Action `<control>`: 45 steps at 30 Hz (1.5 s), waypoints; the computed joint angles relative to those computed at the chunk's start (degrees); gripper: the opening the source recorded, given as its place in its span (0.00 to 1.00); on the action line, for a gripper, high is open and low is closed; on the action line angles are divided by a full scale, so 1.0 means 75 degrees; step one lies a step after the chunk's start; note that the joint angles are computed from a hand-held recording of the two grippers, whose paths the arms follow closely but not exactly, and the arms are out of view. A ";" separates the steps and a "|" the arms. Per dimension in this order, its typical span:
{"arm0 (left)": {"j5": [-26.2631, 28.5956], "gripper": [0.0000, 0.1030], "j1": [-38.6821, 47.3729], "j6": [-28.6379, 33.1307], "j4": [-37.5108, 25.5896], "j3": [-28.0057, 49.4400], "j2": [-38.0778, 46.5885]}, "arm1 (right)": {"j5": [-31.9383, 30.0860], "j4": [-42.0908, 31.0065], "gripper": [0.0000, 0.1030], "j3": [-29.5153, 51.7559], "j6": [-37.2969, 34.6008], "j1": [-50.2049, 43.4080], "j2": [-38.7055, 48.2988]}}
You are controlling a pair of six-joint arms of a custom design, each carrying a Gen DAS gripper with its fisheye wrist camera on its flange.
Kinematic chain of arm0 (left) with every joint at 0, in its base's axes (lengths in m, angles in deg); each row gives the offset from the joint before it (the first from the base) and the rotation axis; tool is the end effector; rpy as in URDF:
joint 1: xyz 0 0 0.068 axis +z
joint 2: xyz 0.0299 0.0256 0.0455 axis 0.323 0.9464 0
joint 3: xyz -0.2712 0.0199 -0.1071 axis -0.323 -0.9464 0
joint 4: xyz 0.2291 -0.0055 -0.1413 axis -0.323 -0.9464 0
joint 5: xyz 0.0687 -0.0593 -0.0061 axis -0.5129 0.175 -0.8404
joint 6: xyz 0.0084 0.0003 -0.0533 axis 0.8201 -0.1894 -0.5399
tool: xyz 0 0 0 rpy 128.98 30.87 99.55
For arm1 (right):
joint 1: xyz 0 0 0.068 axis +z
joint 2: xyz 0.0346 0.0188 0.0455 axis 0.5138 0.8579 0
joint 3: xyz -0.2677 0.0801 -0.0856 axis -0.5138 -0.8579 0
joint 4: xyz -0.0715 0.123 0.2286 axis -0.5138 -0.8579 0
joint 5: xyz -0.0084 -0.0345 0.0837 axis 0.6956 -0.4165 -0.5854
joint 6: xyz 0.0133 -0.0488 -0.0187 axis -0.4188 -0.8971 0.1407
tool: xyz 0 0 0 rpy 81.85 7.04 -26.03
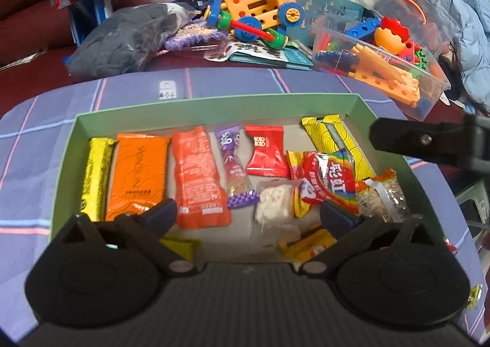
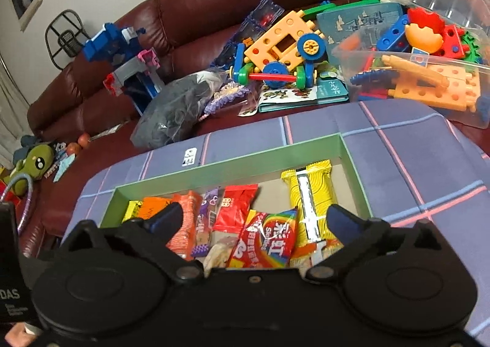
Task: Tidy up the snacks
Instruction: 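Lower the white candy pack and Skittles bag into the tray and release them, then move both open tools back toward the remaining snacks, then grasp the brown round chocolate with the left tool while the right grasps the yellow Twinkie-style bar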
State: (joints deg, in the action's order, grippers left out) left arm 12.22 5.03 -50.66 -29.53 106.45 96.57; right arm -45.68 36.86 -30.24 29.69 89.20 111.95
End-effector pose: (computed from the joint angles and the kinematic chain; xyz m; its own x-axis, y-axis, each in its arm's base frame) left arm 0.2416 -0.0641 0.1987 -0.7774 0.1665 -0.6066 0.2934 0.9490 -0.1155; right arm 0.1986 0.2831 0.2118 -0.6540 0.2859 -0.7004 0.0830 0.9473 0.3093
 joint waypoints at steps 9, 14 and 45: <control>-0.0100 1.00 -0.0103 -0.0155 -0.1167 -0.0310 -0.1655 | 0.0688 -0.1186 1.00 -0.0143 0.1183 0.1039 -0.0771; -0.0222 1.00 -0.0407 -0.0358 -0.1857 -0.0518 -0.2574 | 0.1161 -0.2000 1.00 -0.0253 0.2068 0.1736 -0.1188; -0.1528 1.00 -0.3518 -0.2051 0.0067 -0.2038 -0.1052 | 0.0312 -0.2860 0.72 -0.3249 0.6295 0.4179 -0.1928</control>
State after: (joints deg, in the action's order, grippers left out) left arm 0.76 -21.36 -66.04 -29.03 91.16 88.68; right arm -43.34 15.41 -54.61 76.90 120.54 97.49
